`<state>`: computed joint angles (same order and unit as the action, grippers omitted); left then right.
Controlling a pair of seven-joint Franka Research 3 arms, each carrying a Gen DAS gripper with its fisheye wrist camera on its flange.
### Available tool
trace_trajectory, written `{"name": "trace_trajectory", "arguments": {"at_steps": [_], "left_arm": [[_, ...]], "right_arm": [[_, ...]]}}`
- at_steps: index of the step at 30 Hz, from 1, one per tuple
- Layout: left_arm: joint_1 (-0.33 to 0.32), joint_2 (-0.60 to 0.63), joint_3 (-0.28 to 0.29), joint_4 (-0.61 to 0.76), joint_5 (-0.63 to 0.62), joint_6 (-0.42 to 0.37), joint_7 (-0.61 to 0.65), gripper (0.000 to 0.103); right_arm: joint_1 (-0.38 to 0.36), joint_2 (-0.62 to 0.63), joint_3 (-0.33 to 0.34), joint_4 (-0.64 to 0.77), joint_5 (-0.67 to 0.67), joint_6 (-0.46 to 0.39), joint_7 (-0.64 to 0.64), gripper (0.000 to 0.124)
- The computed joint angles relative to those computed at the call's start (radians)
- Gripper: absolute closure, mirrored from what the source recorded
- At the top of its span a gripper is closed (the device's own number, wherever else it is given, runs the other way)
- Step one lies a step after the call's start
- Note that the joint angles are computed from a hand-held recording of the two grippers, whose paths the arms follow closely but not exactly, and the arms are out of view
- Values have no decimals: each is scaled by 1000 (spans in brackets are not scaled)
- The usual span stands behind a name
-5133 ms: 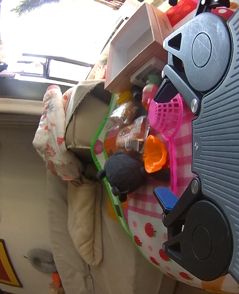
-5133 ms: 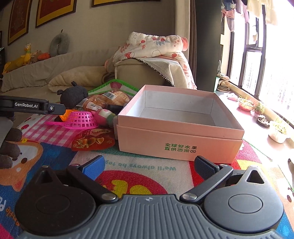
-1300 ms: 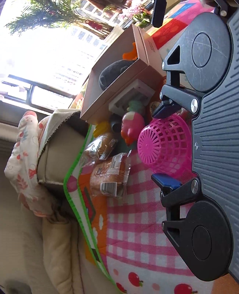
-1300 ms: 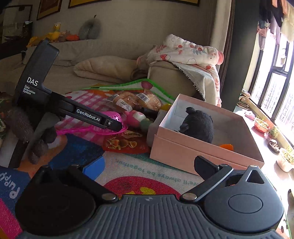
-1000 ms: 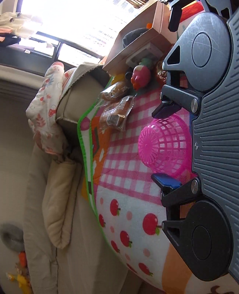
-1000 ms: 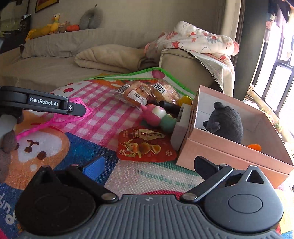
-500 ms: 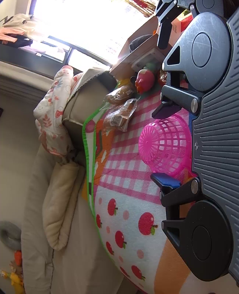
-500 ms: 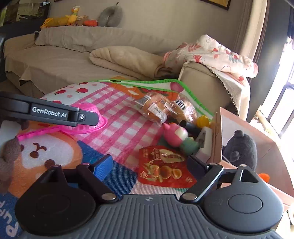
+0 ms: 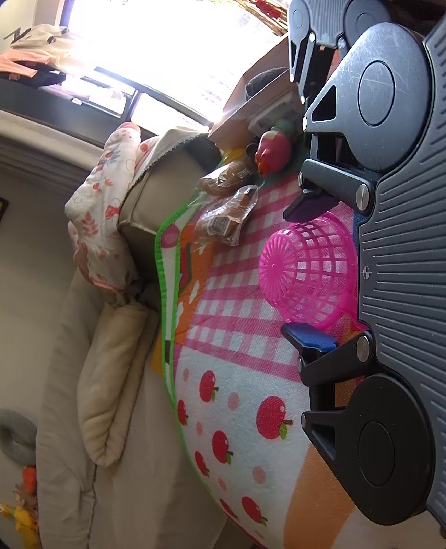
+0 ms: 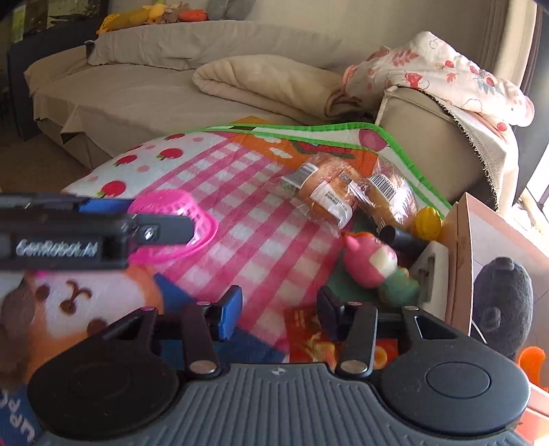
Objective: Organize objects
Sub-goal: 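Carry the pink basket with the left tool while the right tool grasps the red quail-eggs packet, then drop the basket into the pink box with the left tool while the right tool drops the eggs packet in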
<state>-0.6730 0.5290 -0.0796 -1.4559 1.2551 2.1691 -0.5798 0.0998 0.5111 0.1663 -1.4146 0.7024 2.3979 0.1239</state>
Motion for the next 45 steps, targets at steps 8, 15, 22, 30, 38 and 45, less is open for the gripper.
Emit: {"name": "trace_trajectory", "arguments": {"at_steps": [8, 15, 22, 30, 38, 45], "left_arm": [[-1, 8, -3, 15, -14, -16, 29, 33], [-25, 84, -3, 145, -91, -43, 158, 33], [-80, 218, 19, 374, -216, -75, 397, 33], [-139, 225, 54, 403, -295, -151, 557, 33], [-163, 291, 59, 514, -325, -206, 721, 31], [-162, 231, 67, 410, -315, -143, 667, 30]], "right_arm": [[-109, -208, -32, -288, 201, 23, -414, 70], [-96, -156, -106, -212, 177, 48, -118, 37], [-79, -24, -94, -30, 100, -54, 367, 22], [-95, -28, -29, -70, 68, 21, 230, 37], [-131, -68, -53, -120, 119, 14, 106, 37], [-108, -21, -47, -58, 97, 4, 185, 36]]}}
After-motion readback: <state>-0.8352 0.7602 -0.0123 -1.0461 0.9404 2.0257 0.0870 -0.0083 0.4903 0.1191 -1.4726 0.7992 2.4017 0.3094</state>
